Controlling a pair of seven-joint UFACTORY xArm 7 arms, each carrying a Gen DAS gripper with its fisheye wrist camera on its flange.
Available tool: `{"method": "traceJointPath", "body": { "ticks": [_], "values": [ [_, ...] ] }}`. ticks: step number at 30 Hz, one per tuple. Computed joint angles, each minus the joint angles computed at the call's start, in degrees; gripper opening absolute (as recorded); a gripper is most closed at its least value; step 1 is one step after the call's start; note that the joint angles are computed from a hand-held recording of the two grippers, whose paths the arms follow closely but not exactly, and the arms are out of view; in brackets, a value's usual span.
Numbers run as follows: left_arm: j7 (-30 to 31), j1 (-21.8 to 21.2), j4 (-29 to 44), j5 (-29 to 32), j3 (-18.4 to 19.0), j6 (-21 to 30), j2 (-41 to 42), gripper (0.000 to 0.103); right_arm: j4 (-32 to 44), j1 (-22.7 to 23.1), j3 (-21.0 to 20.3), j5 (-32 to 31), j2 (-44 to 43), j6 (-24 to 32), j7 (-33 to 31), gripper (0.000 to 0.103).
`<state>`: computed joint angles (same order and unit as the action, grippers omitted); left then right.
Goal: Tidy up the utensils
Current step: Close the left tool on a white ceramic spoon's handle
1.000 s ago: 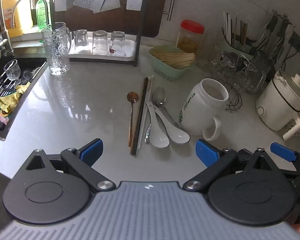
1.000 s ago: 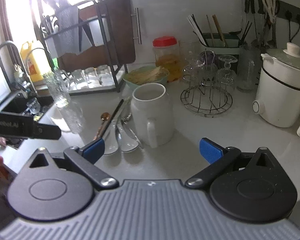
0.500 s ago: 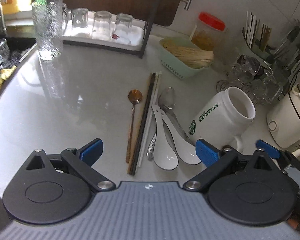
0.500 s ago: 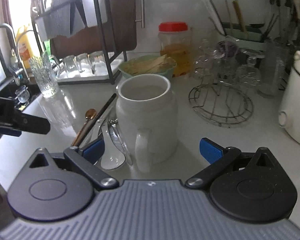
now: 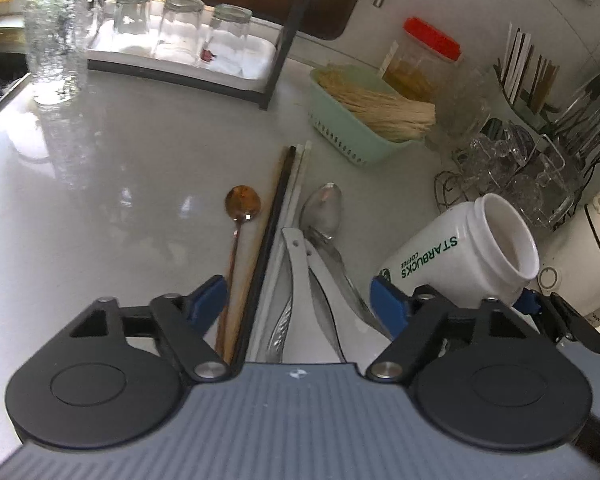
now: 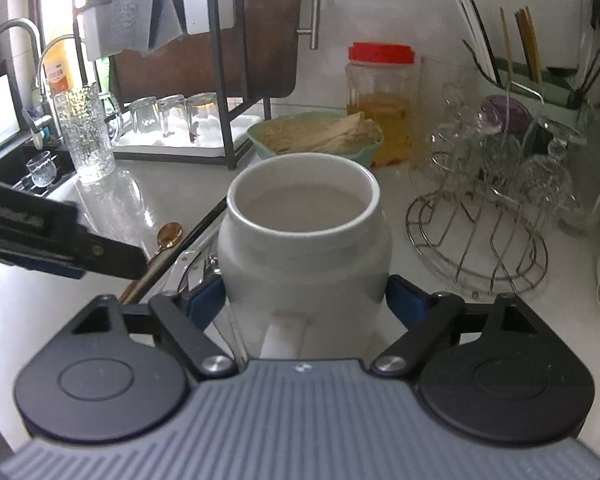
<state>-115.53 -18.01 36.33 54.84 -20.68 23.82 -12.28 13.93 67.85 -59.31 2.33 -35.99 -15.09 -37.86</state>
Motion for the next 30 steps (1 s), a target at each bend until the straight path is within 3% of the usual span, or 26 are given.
{"method": "traceJointPath", "body": {
  "ticks": [5, 11, 17, 24, 30],
  "values": [
    [0.2, 0.1, 2.8, 3.1, 1.5, -0.9, 4.7, 0.061, 0.1, 1.1, -2.3, -0.4, -2.0, 0.6, -1.8, 0.089],
    [0.7, -2.3, 5.8, 5.1, 4.9, -0.6, 10.0, 0.042, 0.3, -1.1, -1.2, 1.9, -4.4, 4.5, -6.1, 0.089],
    [4.6, -4.9, 8.9, 5.1, 7.6, 2.3, 12.8, 0.027, -0.3, -2.2, -0.1, 5.4, -5.3, 4.6, -9.1, 0.089],
    [13.2, -5.5, 10.6, -1.4, 9.6, 2.0, 14.0, 0.027, -0.7, -3.4, 2.1, 6.8, -4.2, 4.0, -8.2, 0.089],
    [14.5, -5.3, 10.7, -3.3, 10.6, 1.0, 14.4, 0.026, -1.7, -5.6, 3.8, 6.5, -4.3, 4.0, -7.3, 0.089]
  ]
}}
